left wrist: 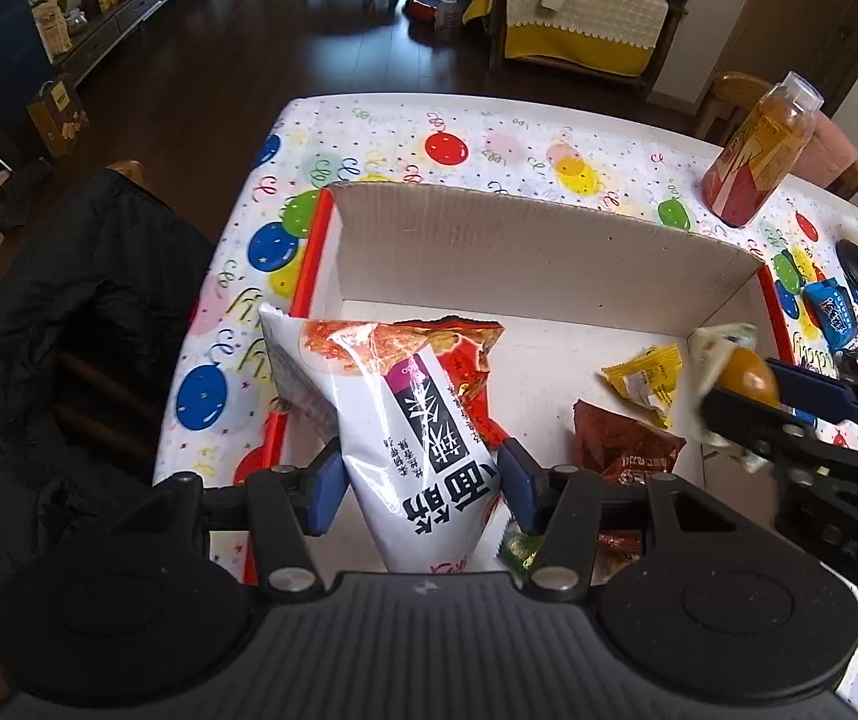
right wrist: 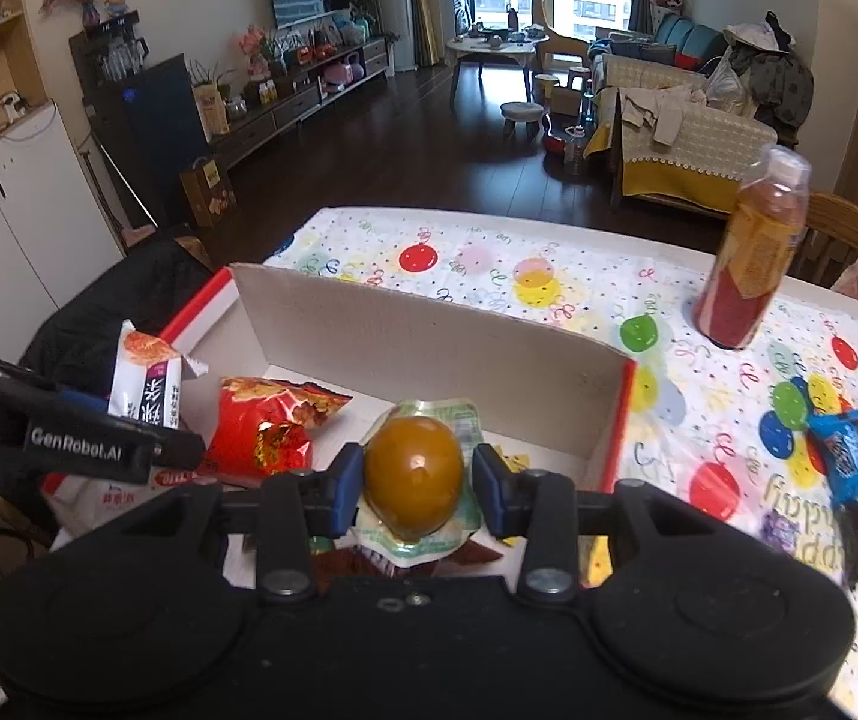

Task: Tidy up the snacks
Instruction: 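Carry both snacks over the red box and open both tools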

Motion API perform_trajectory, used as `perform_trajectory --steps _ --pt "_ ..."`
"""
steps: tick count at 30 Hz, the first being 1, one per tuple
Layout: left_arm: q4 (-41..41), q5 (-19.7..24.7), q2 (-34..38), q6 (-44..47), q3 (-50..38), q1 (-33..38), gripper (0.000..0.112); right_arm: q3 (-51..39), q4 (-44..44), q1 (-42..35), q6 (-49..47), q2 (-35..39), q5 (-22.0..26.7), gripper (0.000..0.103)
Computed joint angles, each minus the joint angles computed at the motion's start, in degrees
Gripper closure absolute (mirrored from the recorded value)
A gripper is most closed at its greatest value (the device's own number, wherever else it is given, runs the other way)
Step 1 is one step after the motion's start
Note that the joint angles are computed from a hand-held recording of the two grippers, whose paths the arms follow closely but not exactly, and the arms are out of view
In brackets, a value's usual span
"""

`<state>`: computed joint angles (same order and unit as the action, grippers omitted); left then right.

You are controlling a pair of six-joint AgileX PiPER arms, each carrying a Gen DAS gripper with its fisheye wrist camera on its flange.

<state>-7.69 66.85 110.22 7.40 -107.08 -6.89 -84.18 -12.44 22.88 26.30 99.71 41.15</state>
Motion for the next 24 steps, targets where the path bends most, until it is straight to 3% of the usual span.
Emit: perform_trajectory --steps 8,18,24 --pt "0.5 0.7 3.4 -0.3 -1.0 -1.6 0.059 -4.1 2.7 -1.2 -3.0 6.3 0.9 0.065" --pt "0.7 0.6 5.1 -0.6 -1.8 -2.4 0.059 -4.3 4.6 -1.8 -4.4 8.6 1.4 0.064" --pt "1.2 1.1 5.2 -1.5 -2.0 -2.4 0.056 -2.3 5.7 -1.8 -5.3 6.8 0.5 0.046"
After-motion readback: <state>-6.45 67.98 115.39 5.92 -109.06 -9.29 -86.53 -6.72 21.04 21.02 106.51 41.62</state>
